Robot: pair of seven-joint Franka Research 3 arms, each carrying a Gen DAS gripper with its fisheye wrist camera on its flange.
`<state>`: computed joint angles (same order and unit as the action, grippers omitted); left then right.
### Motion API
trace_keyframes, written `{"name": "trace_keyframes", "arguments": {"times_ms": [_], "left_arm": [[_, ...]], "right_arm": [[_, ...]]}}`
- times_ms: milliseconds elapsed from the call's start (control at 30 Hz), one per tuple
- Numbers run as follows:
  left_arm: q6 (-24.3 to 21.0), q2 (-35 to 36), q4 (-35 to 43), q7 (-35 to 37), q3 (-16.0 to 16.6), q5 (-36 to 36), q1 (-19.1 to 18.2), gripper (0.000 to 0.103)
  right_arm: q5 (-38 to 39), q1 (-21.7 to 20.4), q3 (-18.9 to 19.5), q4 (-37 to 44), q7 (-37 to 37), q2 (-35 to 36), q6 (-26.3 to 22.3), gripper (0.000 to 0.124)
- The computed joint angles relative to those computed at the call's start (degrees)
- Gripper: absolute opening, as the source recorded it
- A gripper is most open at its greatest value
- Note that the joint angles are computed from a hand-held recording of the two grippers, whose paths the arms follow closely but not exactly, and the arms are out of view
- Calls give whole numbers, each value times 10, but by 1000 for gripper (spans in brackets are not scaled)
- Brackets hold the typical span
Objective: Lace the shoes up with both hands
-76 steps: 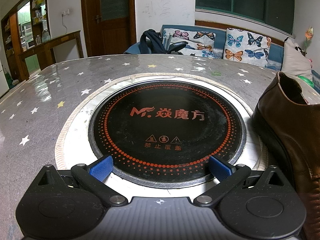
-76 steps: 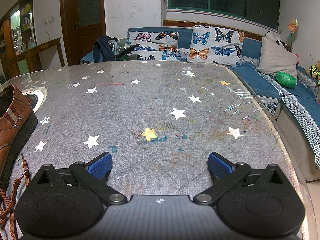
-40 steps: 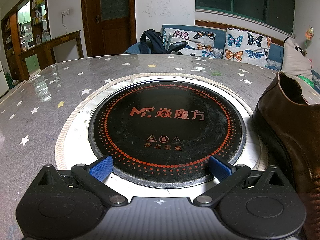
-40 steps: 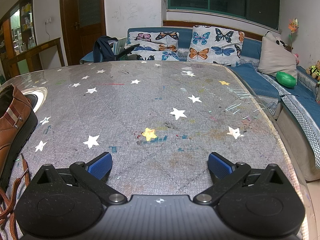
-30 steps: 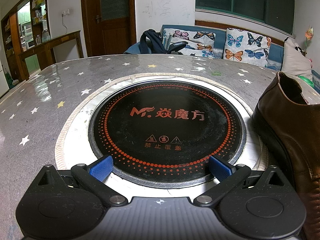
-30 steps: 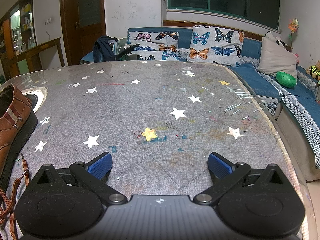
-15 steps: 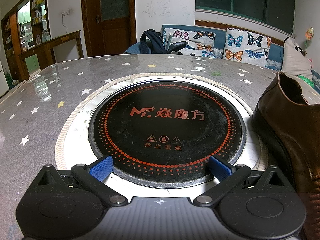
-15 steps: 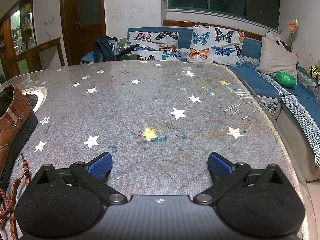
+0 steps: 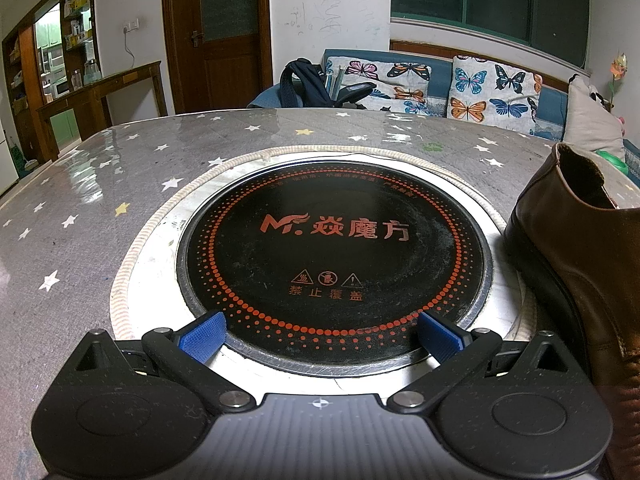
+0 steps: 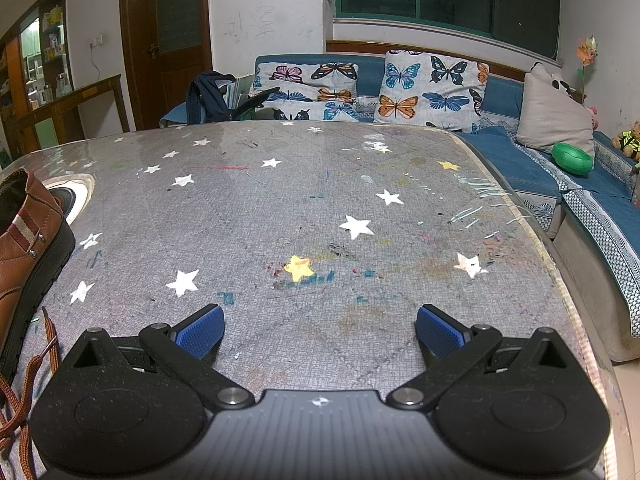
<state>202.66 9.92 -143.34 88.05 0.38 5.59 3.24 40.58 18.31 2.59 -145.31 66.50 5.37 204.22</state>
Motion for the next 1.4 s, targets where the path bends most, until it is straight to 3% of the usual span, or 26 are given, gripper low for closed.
{"name": "trace_keyframes", "arguments": {"times_ms": [1067, 1233, 1400], "left_arm": [[0, 3, 2, -2, 0, 3, 2, 103], [-3, 3, 3, -1, 1, 1, -1, 103], [-18, -11, -4, 31, 14, -44, -25, 103]], "right_arm": [[-13, -5, -1, -3, 8, -8, -16, 103], [11, 0, 2, -14, -11, -33, -30, 103], [-14, -9, 14, -42, 0, -74, -47, 103]]}}
